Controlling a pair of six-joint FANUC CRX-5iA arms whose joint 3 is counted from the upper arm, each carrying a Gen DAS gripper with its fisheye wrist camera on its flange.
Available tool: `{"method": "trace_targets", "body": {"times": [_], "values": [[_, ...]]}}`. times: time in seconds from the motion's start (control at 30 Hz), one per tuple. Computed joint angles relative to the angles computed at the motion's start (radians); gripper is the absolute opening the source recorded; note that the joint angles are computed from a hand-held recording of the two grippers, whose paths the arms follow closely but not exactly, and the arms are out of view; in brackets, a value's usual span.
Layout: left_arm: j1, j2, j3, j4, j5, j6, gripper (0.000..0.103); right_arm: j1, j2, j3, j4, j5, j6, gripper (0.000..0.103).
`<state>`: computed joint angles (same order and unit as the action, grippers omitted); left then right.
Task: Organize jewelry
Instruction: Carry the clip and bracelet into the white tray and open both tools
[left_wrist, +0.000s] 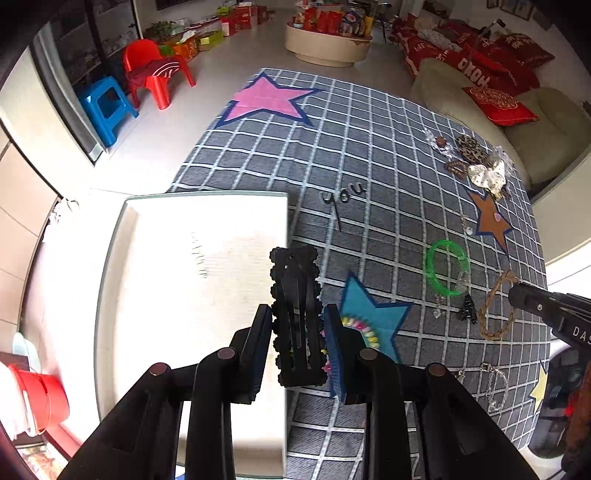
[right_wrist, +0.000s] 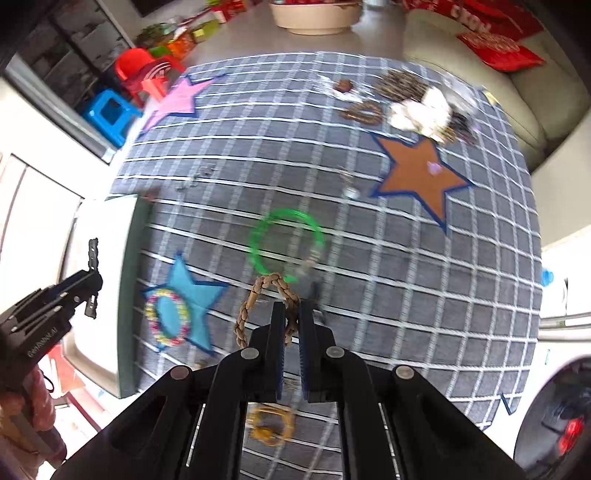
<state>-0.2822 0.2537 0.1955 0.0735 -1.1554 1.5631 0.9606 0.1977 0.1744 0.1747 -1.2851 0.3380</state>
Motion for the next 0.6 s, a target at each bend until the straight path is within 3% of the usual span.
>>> {"method": "trace_targets", "body": {"times": [0.3, 0.6], "values": [[0.116, -0.017, -0.033, -0.054, 0.029, 0.053, 0.036, -0.019, 0.276, 0.389, -0.062, 0.010, 0.251, 0.007], [0.156, 0.086, 0.015, -0.079, 0.061, 0.092, 0.036, -0.054, 0.611, 0.868, -0.158, -0.112, 0.414, 0.007]]}}
